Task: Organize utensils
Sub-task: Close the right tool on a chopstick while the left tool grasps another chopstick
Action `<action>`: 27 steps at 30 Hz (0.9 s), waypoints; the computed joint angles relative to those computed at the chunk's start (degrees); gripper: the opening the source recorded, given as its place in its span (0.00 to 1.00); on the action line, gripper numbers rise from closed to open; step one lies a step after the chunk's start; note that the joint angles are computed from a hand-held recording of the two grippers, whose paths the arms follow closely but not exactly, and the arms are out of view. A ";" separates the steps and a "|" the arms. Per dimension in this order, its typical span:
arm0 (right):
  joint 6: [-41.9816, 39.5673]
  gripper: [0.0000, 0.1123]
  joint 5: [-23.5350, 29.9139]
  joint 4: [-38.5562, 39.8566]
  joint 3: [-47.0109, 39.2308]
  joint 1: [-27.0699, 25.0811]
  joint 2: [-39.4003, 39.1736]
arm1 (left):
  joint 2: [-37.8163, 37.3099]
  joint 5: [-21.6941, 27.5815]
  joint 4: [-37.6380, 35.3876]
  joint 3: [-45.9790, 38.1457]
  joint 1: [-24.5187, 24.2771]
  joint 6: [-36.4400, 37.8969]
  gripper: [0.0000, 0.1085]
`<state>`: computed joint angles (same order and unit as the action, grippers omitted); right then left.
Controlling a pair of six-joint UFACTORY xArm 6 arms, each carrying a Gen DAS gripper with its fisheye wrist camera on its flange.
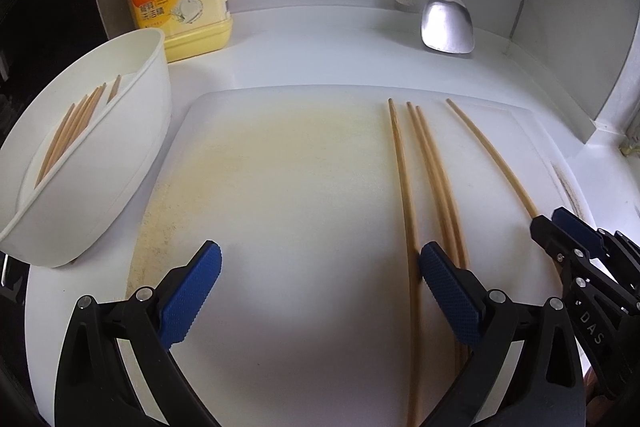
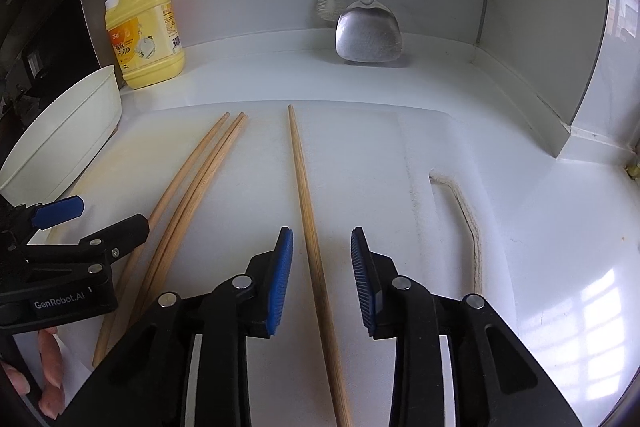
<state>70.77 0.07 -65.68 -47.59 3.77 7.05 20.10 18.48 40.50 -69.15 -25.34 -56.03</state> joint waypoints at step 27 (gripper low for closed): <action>-4.63 0.06 1.09 1.61 -3.37 2.60 2.73 | 1.67 -2.09 -1.22 -2.14 -1.89 4.26 0.17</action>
<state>66.14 1.16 -64.07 -50.96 6.38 9.78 21.78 16.39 39.28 -71.29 -27.24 -51.77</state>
